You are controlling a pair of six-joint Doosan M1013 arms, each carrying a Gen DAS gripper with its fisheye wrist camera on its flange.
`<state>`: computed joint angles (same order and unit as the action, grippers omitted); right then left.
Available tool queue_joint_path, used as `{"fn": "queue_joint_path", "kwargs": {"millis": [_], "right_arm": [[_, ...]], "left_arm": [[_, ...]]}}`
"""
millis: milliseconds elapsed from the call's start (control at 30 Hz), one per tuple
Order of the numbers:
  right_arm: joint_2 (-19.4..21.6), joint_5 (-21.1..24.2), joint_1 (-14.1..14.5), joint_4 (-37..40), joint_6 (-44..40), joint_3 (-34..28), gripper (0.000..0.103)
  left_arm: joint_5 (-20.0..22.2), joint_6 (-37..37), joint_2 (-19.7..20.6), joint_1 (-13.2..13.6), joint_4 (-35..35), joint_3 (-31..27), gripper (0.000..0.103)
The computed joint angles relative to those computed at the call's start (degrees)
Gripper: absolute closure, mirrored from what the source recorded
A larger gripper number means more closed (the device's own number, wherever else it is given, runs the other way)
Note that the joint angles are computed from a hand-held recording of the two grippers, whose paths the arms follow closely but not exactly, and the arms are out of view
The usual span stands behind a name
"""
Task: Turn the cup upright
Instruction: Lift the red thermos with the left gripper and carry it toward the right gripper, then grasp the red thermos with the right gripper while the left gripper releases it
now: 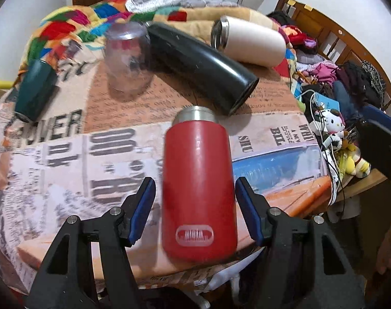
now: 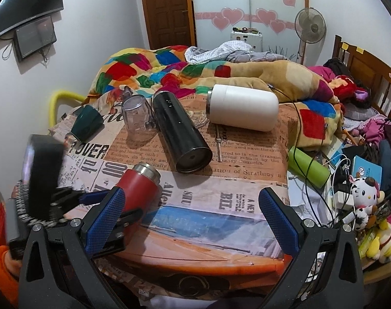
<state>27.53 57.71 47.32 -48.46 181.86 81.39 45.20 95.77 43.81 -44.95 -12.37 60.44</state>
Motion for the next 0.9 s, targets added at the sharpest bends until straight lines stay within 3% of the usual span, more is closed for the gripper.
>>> {"fn": "queue_joint_path", "kwargs": {"millis": [100,200,400,567,767,867,900], "right_arm": [[0.6,-1.0,-0.4,1.0,-1.1,-0.9,0.000],[2.0,-1.6,-1.1,3.4,-3.4,-2.6,0.000],[5.2,-6.4,-2.8,11.8,-10.6,-6.2,0.007],[7.0,-9.0,-4.0,17.2,-9.7,-7.9,0.009],[9.2,-11.1,-6.0,27.2,-15.1,-10.4,0.018],[10.0,-12.0,-6.9,32.2,-18.5,-11.1,0.032],[10.1,-12.6,-7.1,33.2,-19.3,-11.1,0.032]], "left_arm": [[-3.6,-0.4,-2.6,0.6,0.0,3.4,0.038],[-6.4,-1.5,-4.6,1.3,1.7,6.4,0.029],[-8.7,-7.8,-6.7,2.5,9.6,9.9,0.029],[-10.5,-13.7,-7.8,3.5,16.1,12.1,0.029],[-12.1,-16.0,-8.2,4.5,17.1,13.4,0.029],[-12.5,-15.7,-8.1,4.7,16.6,13.5,0.029],[-12.5,-15.5,-8.0,4.7,16.2,13.3,0.029]]}}
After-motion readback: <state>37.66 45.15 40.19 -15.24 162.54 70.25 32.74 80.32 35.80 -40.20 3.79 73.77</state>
